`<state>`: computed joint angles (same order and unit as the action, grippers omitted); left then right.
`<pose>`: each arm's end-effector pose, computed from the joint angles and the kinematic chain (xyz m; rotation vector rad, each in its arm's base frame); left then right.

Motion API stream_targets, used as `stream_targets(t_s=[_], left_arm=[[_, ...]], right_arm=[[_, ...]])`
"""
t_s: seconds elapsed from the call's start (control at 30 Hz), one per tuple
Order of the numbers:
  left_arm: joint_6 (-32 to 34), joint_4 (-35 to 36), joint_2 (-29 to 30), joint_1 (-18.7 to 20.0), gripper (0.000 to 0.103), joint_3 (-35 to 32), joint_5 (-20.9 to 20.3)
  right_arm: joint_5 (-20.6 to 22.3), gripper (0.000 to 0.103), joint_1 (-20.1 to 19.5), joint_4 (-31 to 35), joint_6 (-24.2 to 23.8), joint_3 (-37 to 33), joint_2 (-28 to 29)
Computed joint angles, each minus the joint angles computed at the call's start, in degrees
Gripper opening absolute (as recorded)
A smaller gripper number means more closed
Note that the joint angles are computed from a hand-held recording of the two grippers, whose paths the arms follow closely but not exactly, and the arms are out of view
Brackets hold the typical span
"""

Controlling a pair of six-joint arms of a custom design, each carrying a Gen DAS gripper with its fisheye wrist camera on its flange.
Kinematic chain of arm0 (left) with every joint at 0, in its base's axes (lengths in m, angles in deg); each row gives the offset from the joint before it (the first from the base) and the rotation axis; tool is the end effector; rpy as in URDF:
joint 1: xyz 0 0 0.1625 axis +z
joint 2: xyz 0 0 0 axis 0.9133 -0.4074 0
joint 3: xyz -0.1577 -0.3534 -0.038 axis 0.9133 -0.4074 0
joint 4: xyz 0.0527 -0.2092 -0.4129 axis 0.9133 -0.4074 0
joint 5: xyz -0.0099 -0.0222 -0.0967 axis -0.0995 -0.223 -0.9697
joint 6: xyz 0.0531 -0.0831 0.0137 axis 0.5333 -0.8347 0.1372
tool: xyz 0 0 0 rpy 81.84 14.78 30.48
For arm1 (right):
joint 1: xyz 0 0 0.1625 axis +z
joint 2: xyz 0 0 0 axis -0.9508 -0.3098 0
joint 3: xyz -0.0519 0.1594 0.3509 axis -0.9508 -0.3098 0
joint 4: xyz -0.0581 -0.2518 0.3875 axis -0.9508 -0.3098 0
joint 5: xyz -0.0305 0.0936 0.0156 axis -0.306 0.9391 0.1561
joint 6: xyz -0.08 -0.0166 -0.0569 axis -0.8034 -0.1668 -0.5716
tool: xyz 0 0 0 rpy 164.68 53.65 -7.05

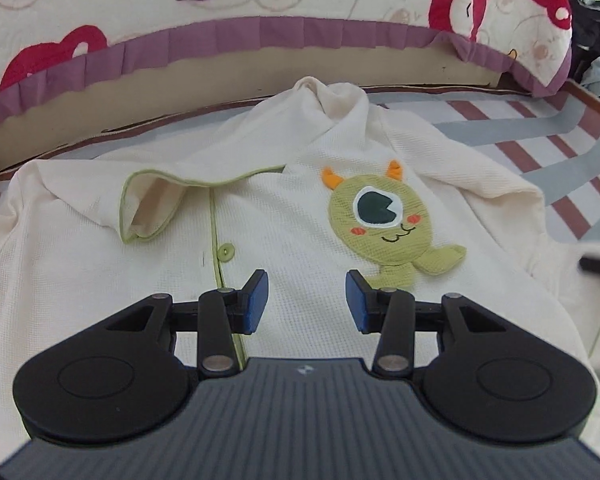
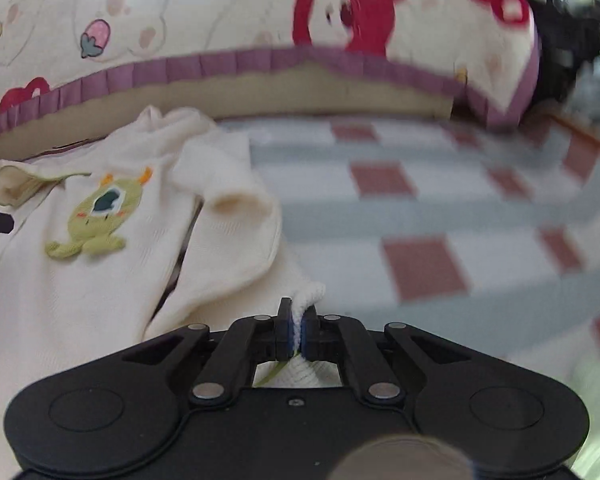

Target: Fold clothes

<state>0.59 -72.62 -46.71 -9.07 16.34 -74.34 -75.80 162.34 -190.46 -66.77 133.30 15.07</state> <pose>-0.2431 -0.7561 0.1359 0.3588 2.2981 -0.8599 0.1026 -0.7790 0.2631 0.7059 -2.2393 0.8692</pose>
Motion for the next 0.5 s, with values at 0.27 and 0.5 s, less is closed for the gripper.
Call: stream_targets(t_s=[0.27, 0.5], left_arm=[[3.05, -3.66, 2.44, 0.56, 0.042, -1.95, -0.94], [3.61, -4.3, 2.54, 1.1, 0.042, -1.72, -0.76]], right_arm=[[-3.11, 0.004, 2.04, -8.49, -16.63, -19.96, 9.44], [-4.8, 0.004, 2.42, -6.09, -21.57, -38.52, 19.05]])
